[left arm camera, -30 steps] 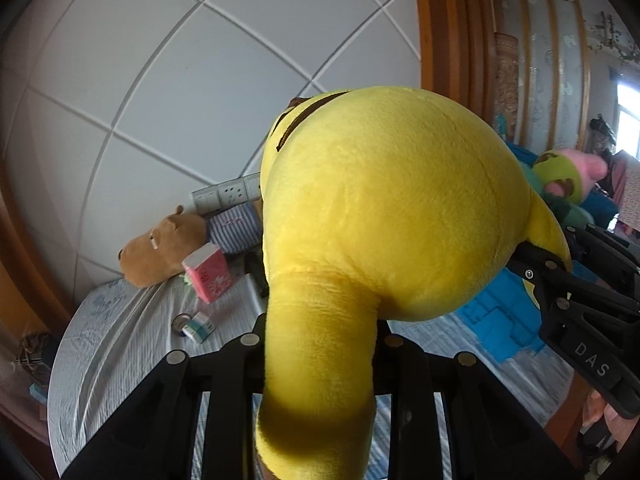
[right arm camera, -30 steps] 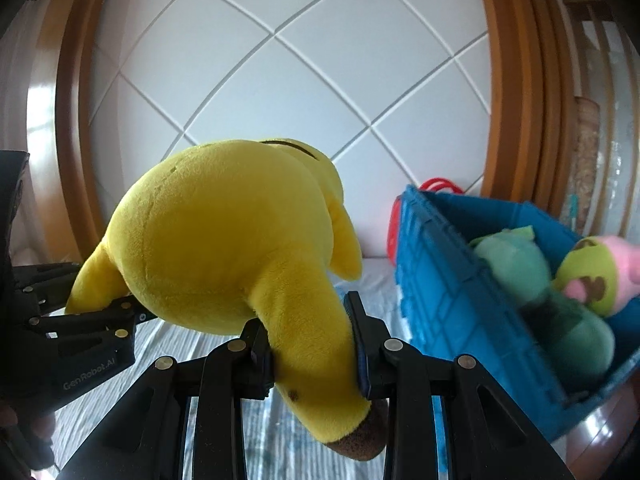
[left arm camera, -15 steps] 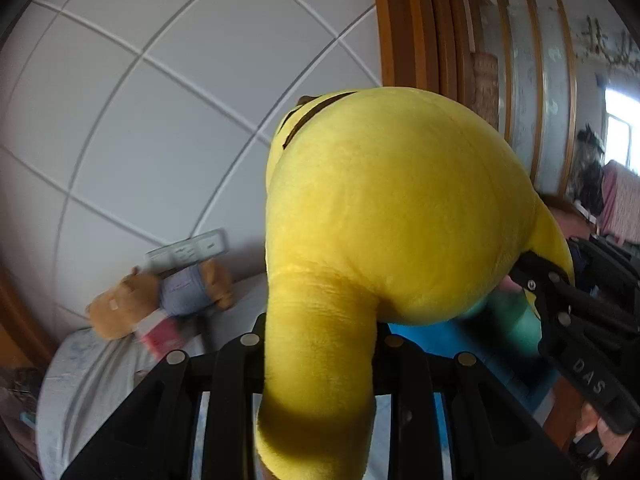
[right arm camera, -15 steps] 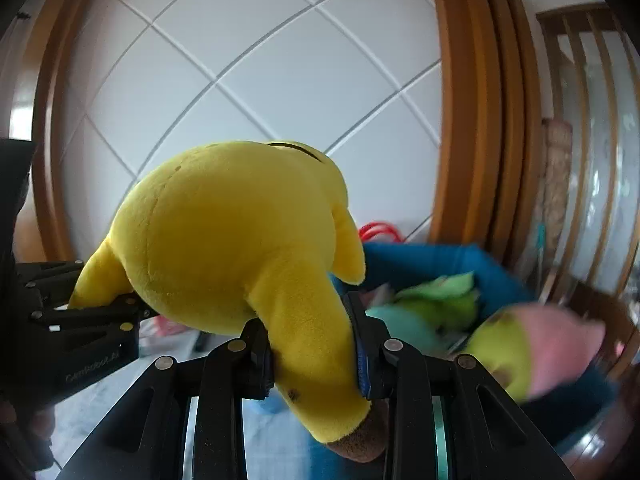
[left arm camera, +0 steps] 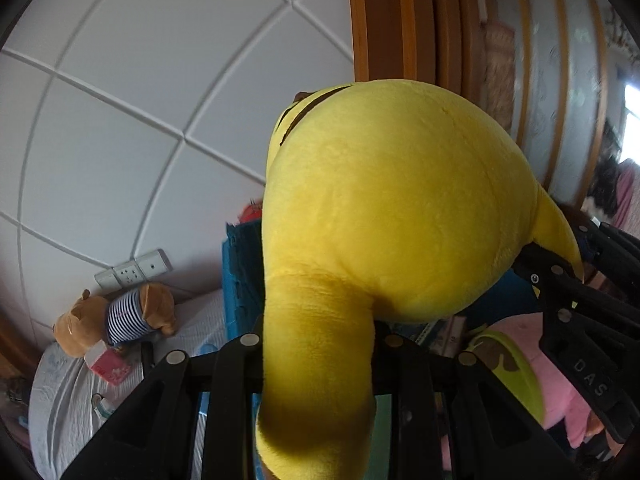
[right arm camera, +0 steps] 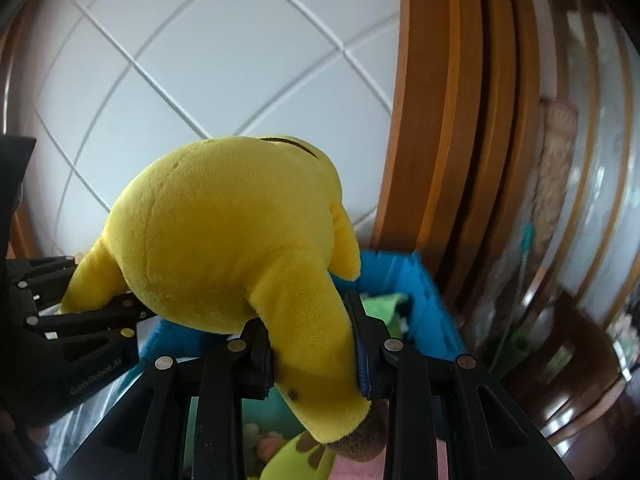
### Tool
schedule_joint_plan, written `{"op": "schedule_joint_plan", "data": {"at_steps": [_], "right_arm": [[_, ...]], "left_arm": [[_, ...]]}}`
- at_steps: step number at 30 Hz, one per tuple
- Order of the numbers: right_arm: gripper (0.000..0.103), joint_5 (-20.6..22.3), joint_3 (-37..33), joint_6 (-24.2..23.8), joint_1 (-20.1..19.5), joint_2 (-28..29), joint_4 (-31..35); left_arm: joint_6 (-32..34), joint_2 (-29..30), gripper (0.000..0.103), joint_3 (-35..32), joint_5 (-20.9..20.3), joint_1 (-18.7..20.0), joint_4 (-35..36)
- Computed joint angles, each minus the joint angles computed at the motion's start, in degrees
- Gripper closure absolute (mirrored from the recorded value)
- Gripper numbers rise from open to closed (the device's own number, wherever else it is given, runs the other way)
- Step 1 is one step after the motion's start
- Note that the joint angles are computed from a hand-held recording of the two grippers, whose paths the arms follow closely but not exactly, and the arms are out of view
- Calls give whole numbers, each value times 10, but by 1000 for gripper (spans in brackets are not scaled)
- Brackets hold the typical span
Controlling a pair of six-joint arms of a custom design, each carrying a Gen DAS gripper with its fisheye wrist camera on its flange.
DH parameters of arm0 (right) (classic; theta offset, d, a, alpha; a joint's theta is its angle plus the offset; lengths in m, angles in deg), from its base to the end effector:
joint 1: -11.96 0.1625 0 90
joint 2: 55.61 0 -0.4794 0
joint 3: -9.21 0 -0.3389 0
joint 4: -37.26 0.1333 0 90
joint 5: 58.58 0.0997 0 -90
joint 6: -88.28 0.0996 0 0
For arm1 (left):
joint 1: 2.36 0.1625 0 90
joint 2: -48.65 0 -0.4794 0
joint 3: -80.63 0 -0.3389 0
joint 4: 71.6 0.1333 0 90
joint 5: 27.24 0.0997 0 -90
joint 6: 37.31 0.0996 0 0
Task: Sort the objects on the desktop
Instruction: 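Carry the Pikachu with both tools over the blue crate, then open both tools to drop the Pikachu into the crate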
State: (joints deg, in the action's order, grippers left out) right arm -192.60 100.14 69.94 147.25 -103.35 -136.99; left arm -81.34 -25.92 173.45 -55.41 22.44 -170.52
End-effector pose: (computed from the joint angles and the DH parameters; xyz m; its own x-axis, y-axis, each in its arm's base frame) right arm 0.5367 -0.4411 0.2968 -0.6195 -0.3472 0.7040 -0.7699 0.4438 -0.4586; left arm -0.3976 -0.4273 0.4559 -0.6717 0.0635 -0.7381 0.5966 0.6371 -0.4880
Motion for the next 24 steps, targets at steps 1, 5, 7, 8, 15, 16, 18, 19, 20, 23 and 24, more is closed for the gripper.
{"op": "schedule_joint_plan", "data": {"at_steps": [1, 5, 7, 8, 15, 16, 18, 19, 20, 23, 24], "right_arm": [[74, 8, -6, 16, -9, 0, 23], [74, 8, -39, 70, -37, 15, 114], [74, 4, -47, 86, -47, 22, 142], [74, 4, -48, 95, -51, 24, 155], [70, -14, -45, 168, -63, 36, 226], [70, -20, -47, 168, -63, 38, 228], [68, -29, -51, 171, -62, 40, 238], [66, -36, -53, 176, -59, 40, 244], [61, -44, -53, 182, -55, 41, 248], [21, -51, -44, 189, -49, 34, 236], [2, -55, -40, 188, -46, 31, 227]], "left_arm": [[-4, 9, 78, -12, -12, 13, 12], [-11, 35, 78, -37, -49, 54, 42], [-10, 44, 78, -40, -62, 68, 45], [-10, 48, 78, -42, -68, 75, 49], [-24, 73, 77, -58, -83, 95, 105], [-32, 75, 75, -64, -86, 96, 115], [-44, 74, 73, -72, -91, 98, 132], [-45, 72, 73, -72, -92, 98, 134], [-47, 69, 72, -69, -92, 96, 136], [-51, 51, 63, -53, -91, 87, 135], [-48, 43, 59, -46, -90, 84, 128]]}}
